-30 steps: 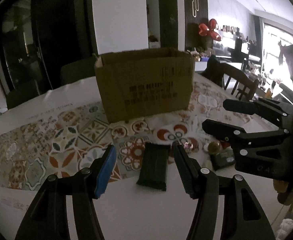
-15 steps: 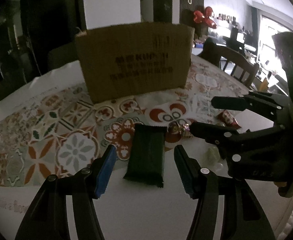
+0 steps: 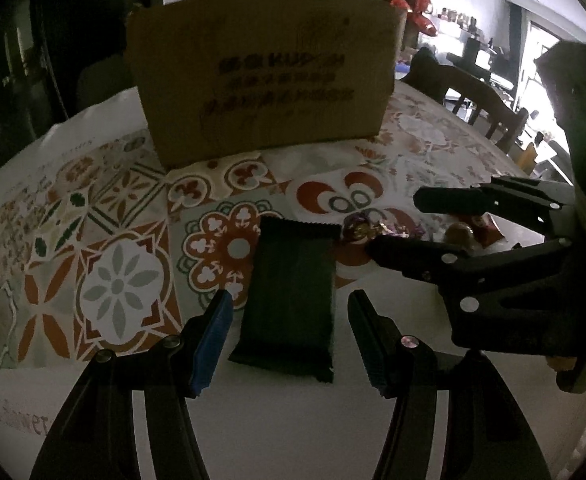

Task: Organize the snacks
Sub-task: 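Grasp the dark snack pack with the left tool while the right tool grasps the purple wrapped candy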

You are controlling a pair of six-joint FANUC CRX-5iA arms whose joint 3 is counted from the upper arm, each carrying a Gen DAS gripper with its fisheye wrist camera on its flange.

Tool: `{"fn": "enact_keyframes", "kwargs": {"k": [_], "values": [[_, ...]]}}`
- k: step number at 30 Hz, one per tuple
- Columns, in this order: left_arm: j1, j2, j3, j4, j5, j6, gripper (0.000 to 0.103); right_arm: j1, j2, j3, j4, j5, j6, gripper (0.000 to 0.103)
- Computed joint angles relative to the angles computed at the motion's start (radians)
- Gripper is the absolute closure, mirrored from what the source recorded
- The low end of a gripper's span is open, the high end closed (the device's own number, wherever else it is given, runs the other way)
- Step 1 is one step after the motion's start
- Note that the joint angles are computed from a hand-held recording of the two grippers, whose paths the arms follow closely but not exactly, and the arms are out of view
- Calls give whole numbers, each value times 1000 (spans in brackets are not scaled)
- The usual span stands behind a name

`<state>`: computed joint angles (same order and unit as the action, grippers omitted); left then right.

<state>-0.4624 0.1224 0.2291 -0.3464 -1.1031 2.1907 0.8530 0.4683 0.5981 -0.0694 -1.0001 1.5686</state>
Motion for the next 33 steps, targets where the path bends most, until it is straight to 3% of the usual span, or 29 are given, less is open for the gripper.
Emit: {"fn": "enact_keyframes", "kwargs": {"k": [13, 16, 24, 33], "values": [[33, 5, -17, 56, 36, 3, 50, -4, 35, 38, -15, -39, 9, 56], [34, 4, -17, 57, 37, 11, 56, -5, 39, 46, -23, -44, 10, 70], [46, -21, -45, 87, 64, 35, 58, 1, 31, 36, -27, -47, -5, 76], [4, -53, -34, 20, 37, 102, 58, 13, -19, -22, -23, -19, -40, 80]]}}
